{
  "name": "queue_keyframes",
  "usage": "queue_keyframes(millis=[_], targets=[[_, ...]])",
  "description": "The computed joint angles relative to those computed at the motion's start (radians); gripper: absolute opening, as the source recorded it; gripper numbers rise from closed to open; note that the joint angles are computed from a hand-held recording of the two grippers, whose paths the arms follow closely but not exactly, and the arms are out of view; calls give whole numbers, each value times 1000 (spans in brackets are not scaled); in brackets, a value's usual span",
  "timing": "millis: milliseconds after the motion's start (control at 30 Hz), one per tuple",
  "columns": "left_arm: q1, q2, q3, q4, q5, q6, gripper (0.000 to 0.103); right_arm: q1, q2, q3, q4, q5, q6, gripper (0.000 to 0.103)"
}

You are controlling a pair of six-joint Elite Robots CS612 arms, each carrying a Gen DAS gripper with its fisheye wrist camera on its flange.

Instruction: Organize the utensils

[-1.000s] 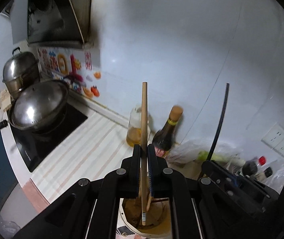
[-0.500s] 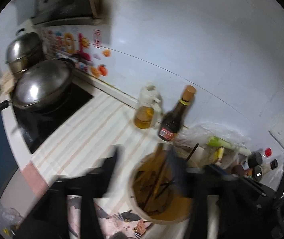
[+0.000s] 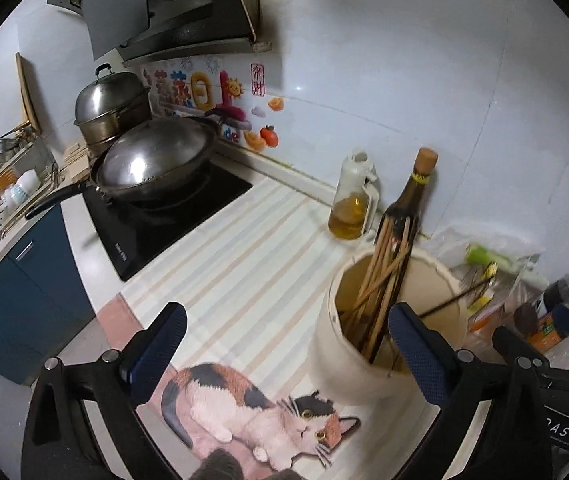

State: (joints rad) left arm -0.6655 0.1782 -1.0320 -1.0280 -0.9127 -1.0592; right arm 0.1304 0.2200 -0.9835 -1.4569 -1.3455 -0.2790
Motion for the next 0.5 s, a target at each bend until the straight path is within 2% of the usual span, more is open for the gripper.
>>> queue_keyframes(millis=[267, 500], targets=[[-30, 8, -22, 66, 30, -65, 103, -10, 39, -88, 18, 10, -25, 103], [-76, 21, -104, 137, 83, -95, 103, -25, 79, -221, 53, 5, -11, 103]])
